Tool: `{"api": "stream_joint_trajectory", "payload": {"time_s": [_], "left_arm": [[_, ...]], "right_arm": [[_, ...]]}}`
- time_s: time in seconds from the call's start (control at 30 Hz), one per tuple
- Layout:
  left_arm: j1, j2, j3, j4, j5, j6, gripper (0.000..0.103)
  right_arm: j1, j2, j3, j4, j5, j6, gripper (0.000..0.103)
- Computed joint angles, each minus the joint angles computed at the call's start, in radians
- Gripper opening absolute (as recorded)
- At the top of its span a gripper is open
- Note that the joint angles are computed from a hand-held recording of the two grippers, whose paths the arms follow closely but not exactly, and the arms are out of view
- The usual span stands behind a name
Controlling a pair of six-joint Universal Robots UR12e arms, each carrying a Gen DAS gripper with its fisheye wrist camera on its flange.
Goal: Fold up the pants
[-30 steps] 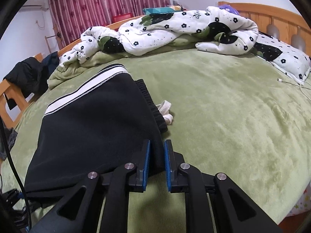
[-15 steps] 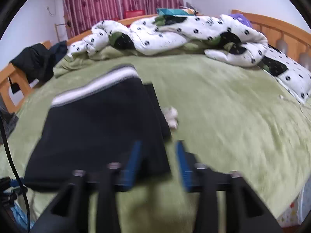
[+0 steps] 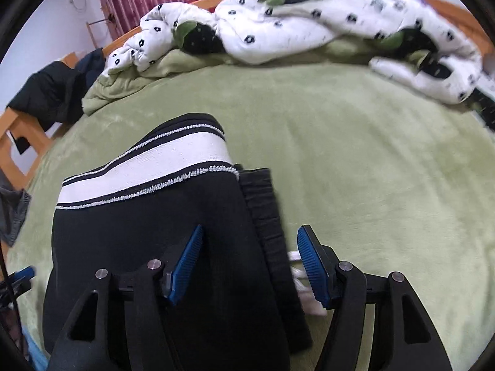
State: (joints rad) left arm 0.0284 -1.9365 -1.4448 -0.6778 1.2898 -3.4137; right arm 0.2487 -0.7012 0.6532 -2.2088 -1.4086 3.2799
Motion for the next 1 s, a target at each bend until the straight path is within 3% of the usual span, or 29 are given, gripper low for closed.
{"api": "stream_joint_trajectory", "payload": {"time_s": [0.1, 0.2, 0.23, 0.33, 0.4, 0.47, 0.57, 0.6, 0.67, 0.8, 0.9, 1.0], "left_arm": [[0.003, -0.052, 0.052, -0.065, -0.047, -0.004, 0.058], [0.011, -0.081, 0.051, -0.033, -0.119, -0.04, 0.059], [0.012, -0.087, 0.044, 0.007, -0.132, -0.063, 0.058], [0.012, -0.092, 0.048, 0.018, -0.146, -0.078, 0.054], [0.014, -0.097, 0.054, 0.018, -0.159, -0.092, 0.045], [0.013, -0.099, 0.063, 0.016, -0.163, -0.1, 0.026], [0.01, -0.092, 0.07, 0.034, -0.14, -0.113, 0.015], [0.011, -0.088, 0.071, 0.046, -0.138, -0.113, 0.014], [0.02, -0.078, 0.069, 0.071, -0.167, -0.099, 0.013], [0.039, -0.062, 0.067, 0.097, -0.208, -0.091, 0.012], [0.063, -0.024, 0.026, 0.145, -0.184, -0.09, 0.012], [0.099, 0.038, -0.023, 0.14, -0.114, -0.054, 0.012]], "right_arm": [[-0.004, 0.005, 0.0, 0.001, 0.022, -0.004, 0.06], [0.0, 0.021, -0.028, 0.034, 0.03, -0.021, 0.06], [-0.004, 0.03, -0.049, 0.064, 0.056, -0.02, 0.061], [-0.036, 0.052, -0.099, 0.172, 0.213, -0.01, 0.061], [-0.048, 0.055, -0.109, 0.212, 0.271, -0.024, 0.06], [-0.036, 0.044, -0.089, 0.184, 0.219, -0.023, 0.059], [-0.012, 0.012, -0.045, 0.114, 0.113, -0.003, 0.044], [-0.009, -0.002, -0.028, 0.09, 0.098, 0.006, 0.032], [-0.014, -0.039, 0.03, 0.021, 0.134, 0.07, 0.024], [0.012, -0.08, 0.076, -0.017, 0.077, 0.126, 0.019], [0.026, -0.106, 0.112, -0.061, 0.124, 0.168, 0.018], [0.049, -0.105, 0.115, -0.095, 0.212, 0.188, 0.018]]}}
